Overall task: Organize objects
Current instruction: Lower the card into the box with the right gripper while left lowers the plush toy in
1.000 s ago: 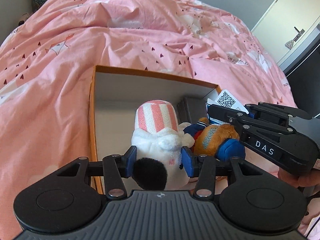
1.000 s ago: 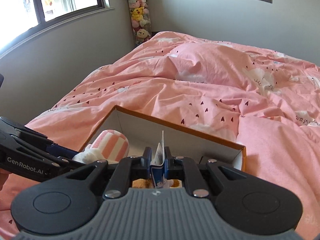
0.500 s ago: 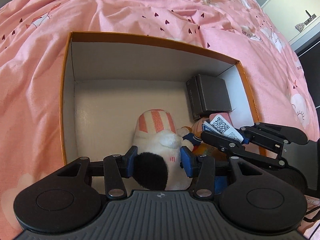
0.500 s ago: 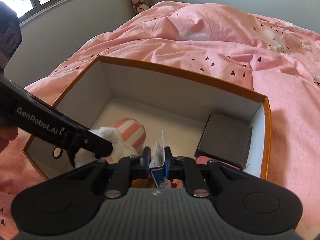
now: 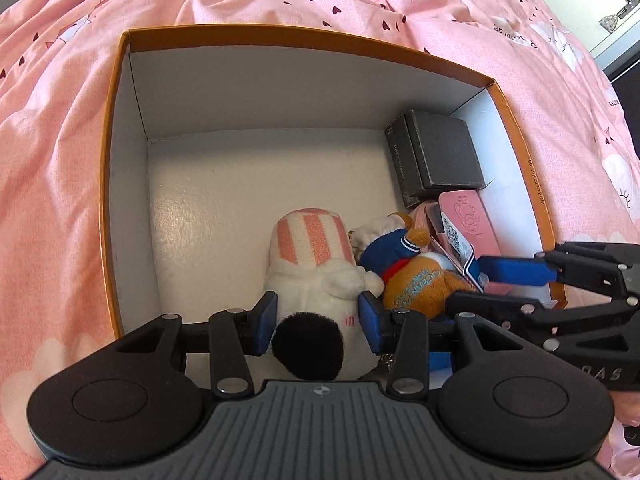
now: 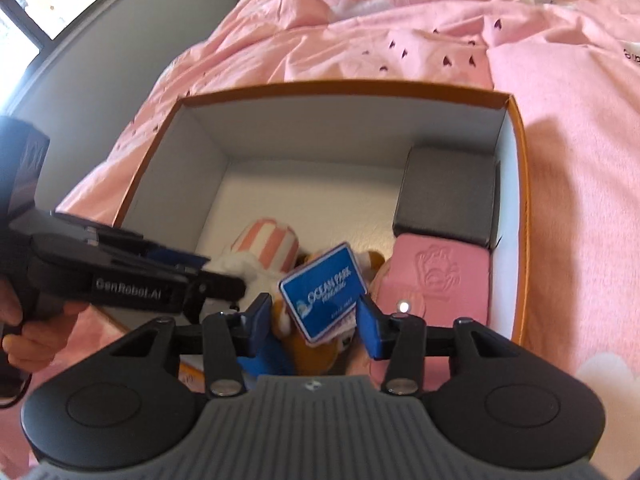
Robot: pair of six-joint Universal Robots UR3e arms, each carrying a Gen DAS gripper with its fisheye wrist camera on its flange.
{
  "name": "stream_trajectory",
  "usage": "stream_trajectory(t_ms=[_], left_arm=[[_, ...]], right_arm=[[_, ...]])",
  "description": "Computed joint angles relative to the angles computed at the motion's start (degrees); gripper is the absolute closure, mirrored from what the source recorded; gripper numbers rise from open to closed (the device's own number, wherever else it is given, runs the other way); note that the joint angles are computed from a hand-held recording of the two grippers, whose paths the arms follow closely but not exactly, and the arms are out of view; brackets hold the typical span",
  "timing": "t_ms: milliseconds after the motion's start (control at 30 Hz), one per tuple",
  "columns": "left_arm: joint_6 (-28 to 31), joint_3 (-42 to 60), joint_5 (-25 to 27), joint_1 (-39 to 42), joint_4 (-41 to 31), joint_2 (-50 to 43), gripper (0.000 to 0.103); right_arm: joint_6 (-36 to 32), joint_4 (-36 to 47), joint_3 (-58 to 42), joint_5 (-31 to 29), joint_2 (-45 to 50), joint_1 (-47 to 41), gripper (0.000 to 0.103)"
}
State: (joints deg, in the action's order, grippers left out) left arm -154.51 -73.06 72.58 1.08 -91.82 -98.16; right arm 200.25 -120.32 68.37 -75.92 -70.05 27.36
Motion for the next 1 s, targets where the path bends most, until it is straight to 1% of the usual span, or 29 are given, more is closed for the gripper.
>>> stream_trajectory(t_ms=[33, 100, 167, 200, 367, 500, 567, 700, 800, 867, 1000], left_arm=[[0.1, -0.1, 0.0, -0.1, 0.2, 0.1, 0.053], [0.3, -0.2, 0.0, -0.1, 0.3, 0.1, 0.053], [0.5, -0.3, 0.1, -0.1, 0.4, 0.1, 0.054], [0.6, -0.4, 0.2, -0.2, 0.6, 0.1, 0.054], [0.4, -2.2, 0.1, -0.7, 3.0, 0.2, 0.055], [1.2, -7.9, 1.8, -2.5, 9.1, 2.9, 0.055], [0.9, -9.3, 2.1, -3.0, 10.9, 3.4, 0.054], [1.4, -9.3, 1.9, -3.1, 11.5, 3.8, 0.053], [2.7, -9.5, 1.0, -2.1, 10.9, 4.9, 0.049], [3.6, -10.6, 1.4, -1.7, 11.9, 6.4, 0.044], [4.3, -12.3, 1.9, -1.2, 13.7, 9.5, 0.044]], right_arm=[[-0.5, 0.9, -0.6, -0.3, 0.3, 0.4, 0.063], [-1.9, 1.4, -1.3, 0.1, 1.2, 0.8, 0.071], [-2.6, 3.7, -3.6, -1.5, 3.2, 1.8, 0.072], [-3.3, 3.8, -3.8, -2.1, 3.9, 2.2, 0.072], [-4.3, 4.8, -4.5, -1.2, 4.9, 2.0, 0.072], [-3.9, 6.2, -5.0, -0.2, 5.3, 1.3, 0.070], [-3.3, 6.5, -5.1, -0.2, 5.5, 1.3, 0.068], [-2.0, 6.2, -5.3, -0.8, 5.4, 1.8, 0.068], [-1.2, 6.1, -5.0, -1.0, 4.6, 1.9, 0.068], [-0.9, 5.1, -4.0, -1.5, 4.0, 2.1, 0.067], [-1.1, 4.0, -2.7, -3.4, 2.4, 2.7, 0.067]])
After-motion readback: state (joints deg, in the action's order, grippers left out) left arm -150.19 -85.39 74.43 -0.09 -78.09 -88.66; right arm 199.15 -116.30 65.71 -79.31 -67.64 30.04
